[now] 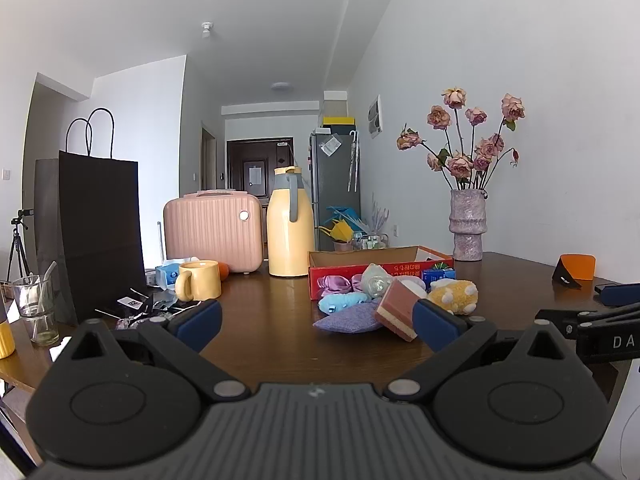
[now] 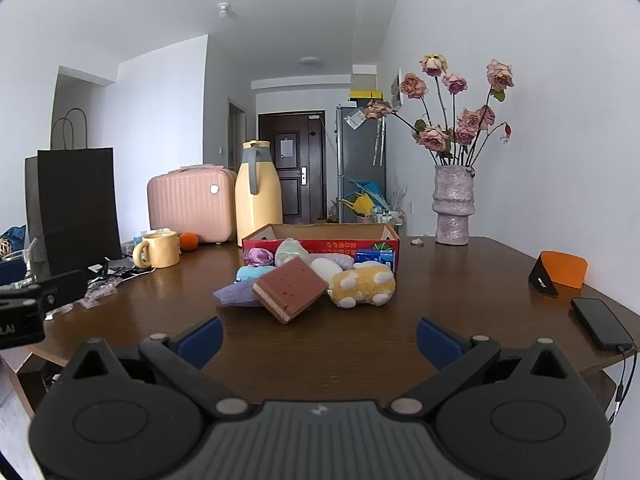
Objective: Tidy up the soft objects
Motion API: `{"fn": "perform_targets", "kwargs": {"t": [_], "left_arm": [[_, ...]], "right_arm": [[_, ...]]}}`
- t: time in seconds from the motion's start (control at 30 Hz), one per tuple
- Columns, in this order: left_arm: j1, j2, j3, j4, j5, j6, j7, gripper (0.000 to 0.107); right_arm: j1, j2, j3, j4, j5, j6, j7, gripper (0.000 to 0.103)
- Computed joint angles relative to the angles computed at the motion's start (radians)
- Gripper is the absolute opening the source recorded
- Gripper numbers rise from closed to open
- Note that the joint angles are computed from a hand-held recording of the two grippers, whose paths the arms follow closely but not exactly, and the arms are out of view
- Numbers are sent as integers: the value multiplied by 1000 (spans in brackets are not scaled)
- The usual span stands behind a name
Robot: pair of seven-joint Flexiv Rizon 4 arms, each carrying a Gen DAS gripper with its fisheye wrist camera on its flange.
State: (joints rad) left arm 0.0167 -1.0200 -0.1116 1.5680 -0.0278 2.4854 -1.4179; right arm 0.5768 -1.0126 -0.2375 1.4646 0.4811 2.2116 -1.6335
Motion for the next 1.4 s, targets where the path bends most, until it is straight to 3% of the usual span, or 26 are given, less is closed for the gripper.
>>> {"fn": "perform_targets", "kwargs": {"t": [1.4], "left_arm": [[0,4,3,10,1,20,3,103]], "right_arm": [[-23,2,31,6,-31,20,7,103]]}}
